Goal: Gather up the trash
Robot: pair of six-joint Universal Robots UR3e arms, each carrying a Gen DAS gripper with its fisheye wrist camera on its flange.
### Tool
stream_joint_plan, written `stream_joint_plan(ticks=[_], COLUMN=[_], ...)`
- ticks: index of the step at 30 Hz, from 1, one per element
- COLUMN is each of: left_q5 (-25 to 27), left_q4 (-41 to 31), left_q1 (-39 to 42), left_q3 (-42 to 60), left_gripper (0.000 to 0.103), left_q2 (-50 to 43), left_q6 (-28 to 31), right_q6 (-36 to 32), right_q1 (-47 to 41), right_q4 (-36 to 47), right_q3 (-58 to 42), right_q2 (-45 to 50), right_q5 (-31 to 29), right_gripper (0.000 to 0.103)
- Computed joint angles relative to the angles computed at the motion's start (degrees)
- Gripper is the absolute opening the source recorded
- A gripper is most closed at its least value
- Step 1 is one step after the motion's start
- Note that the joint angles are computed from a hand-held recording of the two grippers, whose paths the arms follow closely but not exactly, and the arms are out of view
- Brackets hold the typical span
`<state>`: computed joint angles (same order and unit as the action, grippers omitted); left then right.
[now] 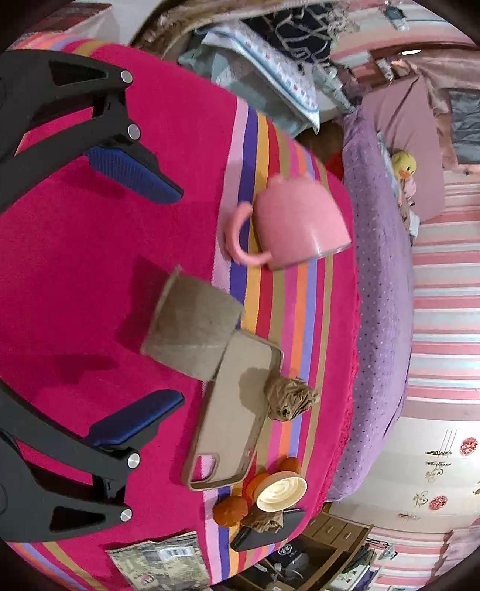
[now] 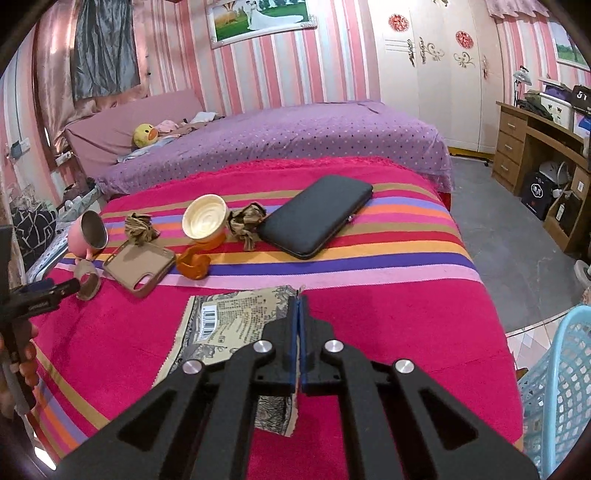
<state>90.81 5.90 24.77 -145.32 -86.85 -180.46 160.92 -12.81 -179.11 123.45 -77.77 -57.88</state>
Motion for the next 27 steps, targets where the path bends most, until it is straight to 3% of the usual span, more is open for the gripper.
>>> stream_joint_plan(ticks=[2, 6, 9, 12, 16, 17, 18, 21, 27], left_q5=[-1.25, -0.98, 6.58, 9.37, 5.88, 5.97, 6.39, 6.23, 3.72], left_q4=[-0.43, -0.51, 0.76, 0.95, -0.43, -0.52, -0.67, -1.72, -2.05], left_q1=[-0.02, -2.61, -7.78, -8.71, -5.3, -5.0, -4.74, -4.19, -1.17], left_q3=[1.49, 3.42, 5.34, 5.1, 1.97, 1.57, 1.51, 0.76, -2.91], left_gripper=[0.094, 0.07, 0.06, 0.045, 0.03, 0.015, 0.01, 0.004, 0.003], left_q2=[-1.24, -2.92, -6.45, -6.65, -1.78, -1.12, -0.85, 1.46, 6.31], left_q6=[-0.54, -0.39, -0.68, -0.99, -1.02, -0.92, -0.78, -1.5, 0.19], right_q6=[-0.36, -1.07, -1.53, -2.07, -2.74, -2.82, -2.91, -3.02, -3.77], right_q1=[-0.27, -0.18, -0.27, -0.9, -1.65, -1.72, -1.88, -2.65, -5.26], right_q4=[0.19, 0.23, 0.24, 0.35, 0.23, -0.34, -0.84, -2.41, -3.94], right_q3=[-0.19, -0.4, -0.12, 0.51, 1.53, 1.94, 2.38, 3.84, 6.43], right_q2=[0.3, 1.12, 1.16, 0.47, -0.72, -0.96, -1.31, -2.65, -5.41], right_q5=[0.36, 0.98, 1.62, 2.79, 4.47, 4.61, 4.96, 6.24, 8.56], right_gripper=[0.001, 0.001, 0.001, 0.001, 0.001, 0.001, 0.001, 0.001, 0.001])
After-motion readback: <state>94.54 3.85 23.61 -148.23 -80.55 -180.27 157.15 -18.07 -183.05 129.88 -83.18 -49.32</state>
